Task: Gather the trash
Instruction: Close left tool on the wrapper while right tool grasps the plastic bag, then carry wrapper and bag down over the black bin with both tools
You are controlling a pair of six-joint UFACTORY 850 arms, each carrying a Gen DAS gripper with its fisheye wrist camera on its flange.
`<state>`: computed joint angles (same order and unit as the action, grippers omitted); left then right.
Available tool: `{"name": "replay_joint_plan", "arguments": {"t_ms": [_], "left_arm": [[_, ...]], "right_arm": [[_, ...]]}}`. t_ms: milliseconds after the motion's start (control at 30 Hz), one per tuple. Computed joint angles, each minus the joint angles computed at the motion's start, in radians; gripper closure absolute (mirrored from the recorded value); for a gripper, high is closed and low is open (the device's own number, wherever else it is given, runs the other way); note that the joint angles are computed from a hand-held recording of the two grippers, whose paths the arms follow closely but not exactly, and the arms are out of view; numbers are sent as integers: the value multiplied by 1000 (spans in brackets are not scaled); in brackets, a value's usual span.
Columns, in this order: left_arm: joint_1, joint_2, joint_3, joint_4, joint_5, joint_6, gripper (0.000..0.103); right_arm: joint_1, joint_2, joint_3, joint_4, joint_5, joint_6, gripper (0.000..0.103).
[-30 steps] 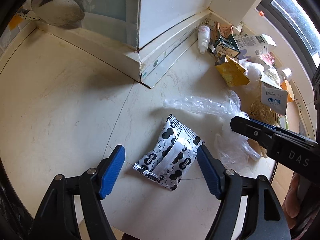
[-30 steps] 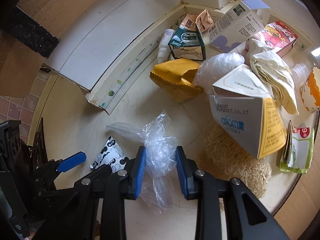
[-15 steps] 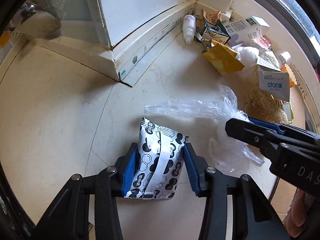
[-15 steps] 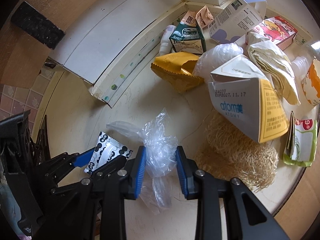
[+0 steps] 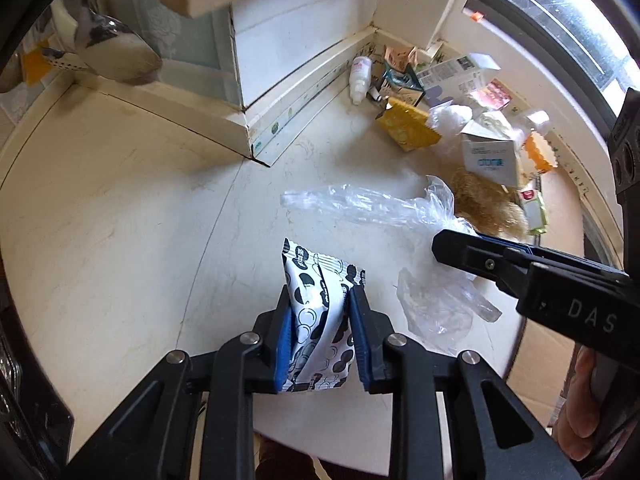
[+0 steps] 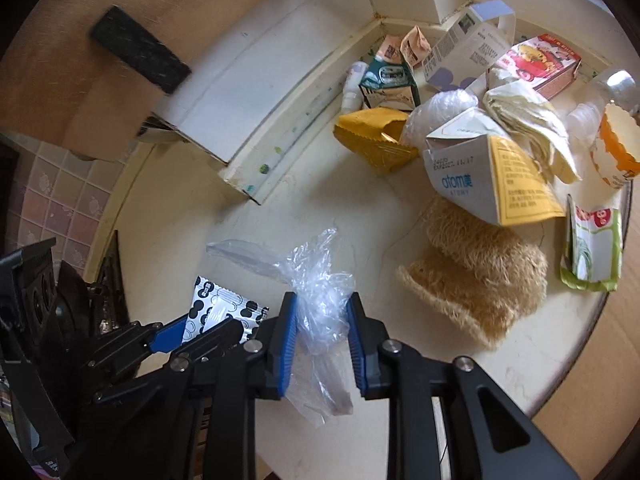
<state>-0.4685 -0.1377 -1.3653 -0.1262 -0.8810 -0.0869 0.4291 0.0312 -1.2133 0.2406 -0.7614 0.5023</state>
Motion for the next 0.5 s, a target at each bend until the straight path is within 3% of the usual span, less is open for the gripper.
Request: {"name": "replay_joint_plan", "arguments": {"t_ms": [133, 300, 500], "left_arm": [[11, 62, 22, -22, -17, 35, 80], [42, 173, 77, -73, -46, 121, 80], [106, 335, 161, -141, -101, 276, 81]], "right_arm": [[33, 55, 13, -21, 5, 60, 79], [129, 138, 31, -128, 1, 226, 79], [319, 215, 45, -316, -26, 550, 79]]}}
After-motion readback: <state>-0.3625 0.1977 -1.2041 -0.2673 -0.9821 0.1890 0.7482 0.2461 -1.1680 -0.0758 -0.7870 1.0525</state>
